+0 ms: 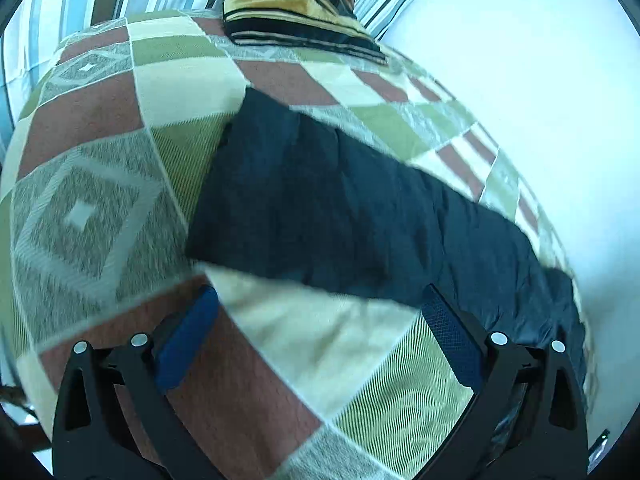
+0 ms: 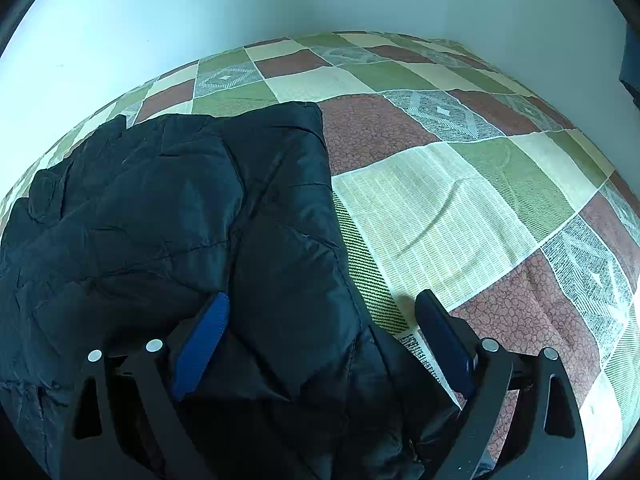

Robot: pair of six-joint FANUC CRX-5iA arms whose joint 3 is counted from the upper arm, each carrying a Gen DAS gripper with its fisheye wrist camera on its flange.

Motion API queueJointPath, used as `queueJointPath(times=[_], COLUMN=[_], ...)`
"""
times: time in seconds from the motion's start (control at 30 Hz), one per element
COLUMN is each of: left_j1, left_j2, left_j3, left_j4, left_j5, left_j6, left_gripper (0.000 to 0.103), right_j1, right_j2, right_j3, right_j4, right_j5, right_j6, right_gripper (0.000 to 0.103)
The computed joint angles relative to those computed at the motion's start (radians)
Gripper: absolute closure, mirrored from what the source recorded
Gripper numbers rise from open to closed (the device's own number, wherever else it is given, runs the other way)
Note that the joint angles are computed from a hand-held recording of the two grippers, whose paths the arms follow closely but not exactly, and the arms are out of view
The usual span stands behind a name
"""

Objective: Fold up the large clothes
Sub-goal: 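Grasp the other jacket sleeve with the left gripper and lift it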

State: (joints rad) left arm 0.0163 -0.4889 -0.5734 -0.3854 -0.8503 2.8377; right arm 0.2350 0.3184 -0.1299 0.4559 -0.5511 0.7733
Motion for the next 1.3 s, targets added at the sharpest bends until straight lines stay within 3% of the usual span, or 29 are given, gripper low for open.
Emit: queueJointPath(times=[0.1,0.2,0.27,0.37,0.47,0.6,0.7,0.77,0.83,0.87,0.93,1.0,1.13,1.3], left_j1=[0.102,0.169,0.248,0.392,0.455,0.447,0.462,0.47,0.475,0.475,0.452,0.409,0.236,0.042], left_j2=[-0.034,-0.049,-0.091,-0.196,-0.276,-0.296,-0.273,-0.253,-0.221,-0.213,-0.199,-0.184,-0.117,-0.004], left_j3=[-0.048,-0.071,-0.129,-0.277,-0.371,-0.37,-0.371,-0.374,-0.385,-0.388,-0.351,-0.285,-0.082,0.122], left_j4=[0.082,0.134,0.238,0.509,0.691,0.687,0.712,0.735,0.796,0.812,0.729,0.589,0.254,0.085], left_j5=[0.062,0.093,0.15,0.252,0.274,0.244,0.269,0.296,0.307,0.306,0.289,0.26,0.163,0.131], left_j6=[-0.114,-0.171,-0.267,-0.499,-0.649,-0.65,-0.657,-0.662,-0.715,-0.729,-0.654,-0.541,-0.26,-0.171], left_gripper=[0.006,0.018,0.026,0.032,0.036,0.036,0.038,0.052,0.081,0.084,0.093,0.094,0.095,0.095], right_j1=[0.0,0.0,-0.001,-0.001,-0.001,-0.001,-0.001,-0.002,-0.003,-0.003,-0.003,-0.003,-0.005,-0.007], right_j2=[0.0,0.0,0.0,0.0,0.0,-0.001,-0.001,-0.001,-0.002,-0.002,-0.001,-0.002,-0.003,-0.005], right_j3=[-0.001,0.0,0.0,0.0,-0.001,-0.001,-0.001,-0.001,0.0,0.001,0.002,0.001,0.003,0.004], right_j4=[0.002,0.0,-0.002,0.0,-0.001,0.001,-0.001,-0.006,-0.011,-0.014,-0.011,-0.012,-0.021,-0.035], right_j5=[0.001,0.001,0.001,0.001,0.002,0.002,0.002,0.004,0.004,0.004,0.003,0.004,0.007,0.013], right_j6=[-0.001,0.0,0.002,0.001,0.001,-0.001,0.0,0.003,0.006,0.007,0.003,0.004,0.007,0.013], right_gripper=[0.011,0.011,0.01,0.01,0.01,0.01,0.01,0.01,0.01,0.01,0.01,0.01,0.01,0.01])
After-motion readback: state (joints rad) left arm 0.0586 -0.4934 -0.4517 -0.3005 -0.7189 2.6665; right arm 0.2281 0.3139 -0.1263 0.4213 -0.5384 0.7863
